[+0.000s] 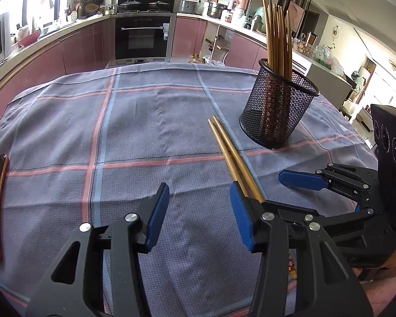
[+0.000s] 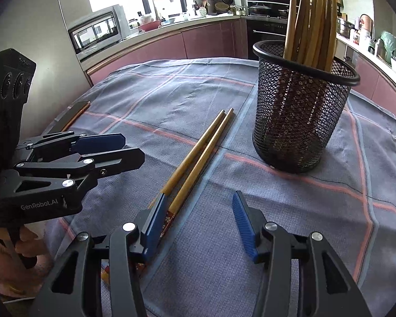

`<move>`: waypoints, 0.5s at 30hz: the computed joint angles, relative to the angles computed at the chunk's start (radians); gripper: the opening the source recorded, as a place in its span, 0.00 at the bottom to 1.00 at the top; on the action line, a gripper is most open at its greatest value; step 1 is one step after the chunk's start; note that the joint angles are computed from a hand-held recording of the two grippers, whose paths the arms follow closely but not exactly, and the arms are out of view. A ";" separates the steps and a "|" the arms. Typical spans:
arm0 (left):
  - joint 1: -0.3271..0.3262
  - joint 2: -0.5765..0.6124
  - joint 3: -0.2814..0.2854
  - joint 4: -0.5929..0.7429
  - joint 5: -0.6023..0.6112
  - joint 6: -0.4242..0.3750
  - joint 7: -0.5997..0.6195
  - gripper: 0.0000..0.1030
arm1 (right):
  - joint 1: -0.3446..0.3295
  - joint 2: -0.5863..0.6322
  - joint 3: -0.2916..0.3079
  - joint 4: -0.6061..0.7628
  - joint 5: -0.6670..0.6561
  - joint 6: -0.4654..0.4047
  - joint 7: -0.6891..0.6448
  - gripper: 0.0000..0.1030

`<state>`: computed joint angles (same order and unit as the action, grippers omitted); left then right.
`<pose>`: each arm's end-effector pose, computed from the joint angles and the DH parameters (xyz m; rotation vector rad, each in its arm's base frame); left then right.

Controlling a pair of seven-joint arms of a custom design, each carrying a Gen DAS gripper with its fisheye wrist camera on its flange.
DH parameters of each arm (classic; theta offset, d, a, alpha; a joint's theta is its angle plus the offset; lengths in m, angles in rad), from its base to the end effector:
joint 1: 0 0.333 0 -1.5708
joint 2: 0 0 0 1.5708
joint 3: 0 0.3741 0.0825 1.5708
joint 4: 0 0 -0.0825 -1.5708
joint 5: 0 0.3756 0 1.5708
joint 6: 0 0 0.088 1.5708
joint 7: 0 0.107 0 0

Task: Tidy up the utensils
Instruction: 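Lower both open grippers over the two chopsticks lying on the cloth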

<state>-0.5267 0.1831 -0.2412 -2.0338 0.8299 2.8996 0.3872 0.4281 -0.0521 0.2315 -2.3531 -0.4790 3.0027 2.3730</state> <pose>0.4233 -0.4574 0.4875 -1.5805 2.1582 -1.0060 0.3964 0.3518 0.4897 -1.9843 1.4438 -0.3535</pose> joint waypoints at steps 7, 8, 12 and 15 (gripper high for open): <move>0.011 0.014 -0.028 -0.004 -0.078 0.038 0.116 0.46 | 0.036 -0.024 -0.026 -0.048 0.281 0.042 -0.215 0.39; 0.009 0.016 -0.030 -0.005 -0.088 0.042 0.135 0.46 | 0.049 -0.030 -0.035 -0.056 0.344 0.047 -0.267 0.39; 0.006 0.026 -0.047 -0.007 -0.154 0.047 0.230 0.46 | 0.078 -0.032 -0.046 -0.060 0.527 0.057 -0.413 0.40; -0.007 0.032 -0.043 -0.003 -0.179 0.035 0.264 0.44 | 0.069 -0.030 -0.033 -0.057 0.573 0.061 -0.449 0.40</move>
<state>-0.5340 0.2154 -0.2847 -2.0368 0.6508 2.9351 0.6511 0.4975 -0.0817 0.1986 -2.4103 0.0944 3.0636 1.9237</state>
